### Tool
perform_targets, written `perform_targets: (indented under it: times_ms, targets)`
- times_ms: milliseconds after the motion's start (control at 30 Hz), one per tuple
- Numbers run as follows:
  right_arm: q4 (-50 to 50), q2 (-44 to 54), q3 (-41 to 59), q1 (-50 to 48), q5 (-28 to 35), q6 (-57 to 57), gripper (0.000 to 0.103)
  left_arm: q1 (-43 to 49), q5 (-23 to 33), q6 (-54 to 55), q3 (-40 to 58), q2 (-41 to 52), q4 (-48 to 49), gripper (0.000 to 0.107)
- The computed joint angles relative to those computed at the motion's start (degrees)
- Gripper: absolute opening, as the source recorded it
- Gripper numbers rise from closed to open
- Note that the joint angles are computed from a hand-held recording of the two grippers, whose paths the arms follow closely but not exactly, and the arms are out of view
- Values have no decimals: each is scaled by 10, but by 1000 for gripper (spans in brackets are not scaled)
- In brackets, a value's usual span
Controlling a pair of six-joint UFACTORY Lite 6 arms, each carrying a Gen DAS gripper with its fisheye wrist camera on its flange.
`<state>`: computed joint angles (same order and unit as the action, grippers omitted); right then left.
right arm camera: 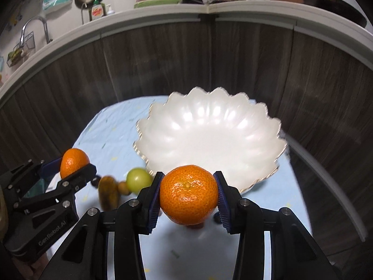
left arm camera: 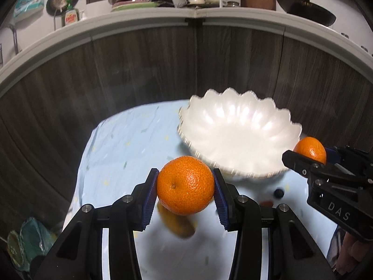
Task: Organize fruits
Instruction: 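Carry both mandarins over the white bowl and open both tools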
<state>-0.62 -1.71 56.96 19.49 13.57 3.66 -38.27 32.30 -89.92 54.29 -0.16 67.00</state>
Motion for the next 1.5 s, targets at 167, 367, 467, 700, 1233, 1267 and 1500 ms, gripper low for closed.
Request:
perform_targets:
  times_ms: [167,367,467,700,1233,1267,1500]
  targets:
    - [48,18,40,-34,10,-58,43,9,-7,50,80,47,-17,44]
    - [78,64,101,-72,15,-103,43,25,-25,117,174,114,-48,44]
    - [103,89,131,-90,22,-132,43,37,-43,142,215,150,-61,44]
    - [75,176,207,-113,32,-112,43,70,-64,269,318,247,-166,44]
    - [58,409,454,-153,102,-88,43,135,-29,504,598,473,-368,44]
    - [57,417,463,-153,106,-86,43,138,-22,521,621,491,-386,44]
    - [60,484,537,-151,137,-79,43,145,5,572,679,539,-441,45]
